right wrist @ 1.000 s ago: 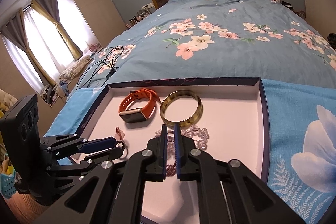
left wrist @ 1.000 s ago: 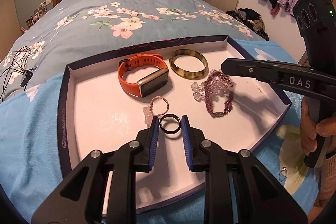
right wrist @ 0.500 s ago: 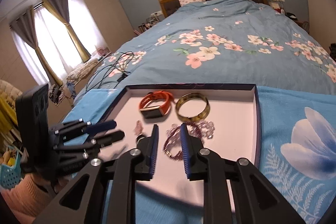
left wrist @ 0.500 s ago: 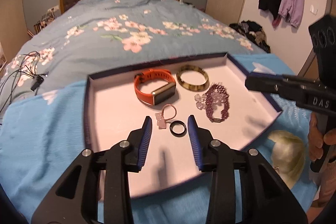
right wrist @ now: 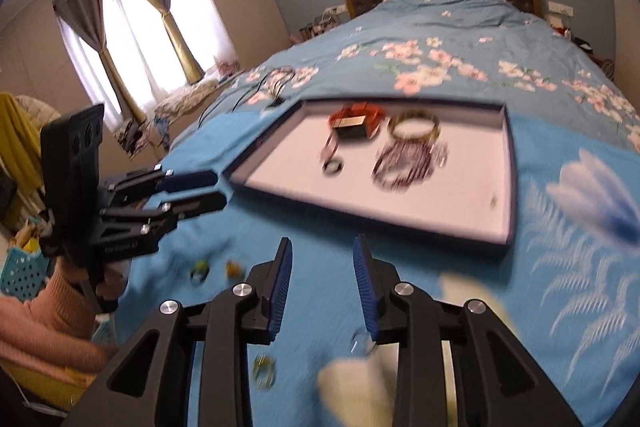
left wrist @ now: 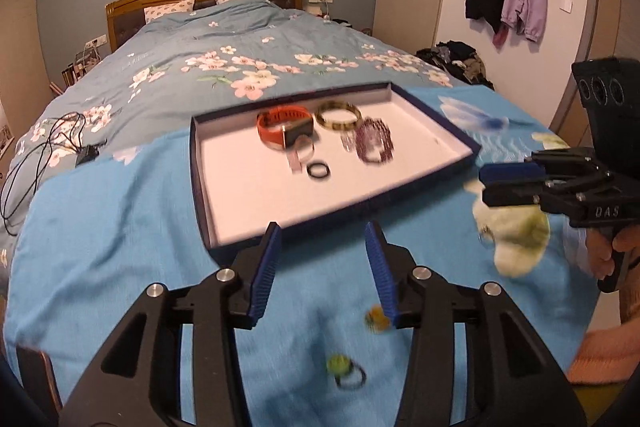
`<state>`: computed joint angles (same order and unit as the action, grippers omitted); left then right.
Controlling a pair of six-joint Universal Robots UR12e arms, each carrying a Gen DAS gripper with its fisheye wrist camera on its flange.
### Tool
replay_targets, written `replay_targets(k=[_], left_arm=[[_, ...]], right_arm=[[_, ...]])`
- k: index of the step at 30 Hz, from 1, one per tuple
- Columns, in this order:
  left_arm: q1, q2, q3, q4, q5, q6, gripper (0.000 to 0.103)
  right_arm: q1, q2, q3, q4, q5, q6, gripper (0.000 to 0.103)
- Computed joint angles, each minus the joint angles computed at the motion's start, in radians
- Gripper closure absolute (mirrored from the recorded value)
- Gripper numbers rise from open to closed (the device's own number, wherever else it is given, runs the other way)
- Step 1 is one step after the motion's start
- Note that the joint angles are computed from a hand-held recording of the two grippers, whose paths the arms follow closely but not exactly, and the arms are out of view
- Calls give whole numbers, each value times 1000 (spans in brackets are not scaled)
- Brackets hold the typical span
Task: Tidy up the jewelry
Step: 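Grasp the yellow flower ring with the left tool while the right tool grasps the green beaded bracelet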
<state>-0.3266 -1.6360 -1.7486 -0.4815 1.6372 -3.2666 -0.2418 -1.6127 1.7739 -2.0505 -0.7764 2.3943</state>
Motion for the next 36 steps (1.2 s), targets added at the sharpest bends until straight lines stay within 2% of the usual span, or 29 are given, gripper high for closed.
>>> replay_targets(k=[2,5,10,15,28,30,32,36], left_arm=[[-2,15,-22,-5,-14,-3,59],[-12,29,-44,-12,-10,-6,59],[-22,43,-68,-7,-18,-7,55],[-37,37,-67,-23,-18,14,55],[-31,-4,-16,-120,-58,-4,61],[-26,-7,-11,-131,-70,-13,63],[-24,-7,-11,-130,-76,-15,63],[-27,-9,-11,-131,-75,-16,71]], right_arm=[[-1,-12,12,48,-12,-46,73],[-3,-29,31,65,-43,-66,73],[-14,-46,51,107,-36,-75,72],[-14,-65,68,135,-32,-114,72],[10,-91,106,55,-87,-111,73],[12,-93,112,31,-99,-107,76],[16,-93,115,9,-113,-99,84],[14,-92,115,1,-118,-93,91]])
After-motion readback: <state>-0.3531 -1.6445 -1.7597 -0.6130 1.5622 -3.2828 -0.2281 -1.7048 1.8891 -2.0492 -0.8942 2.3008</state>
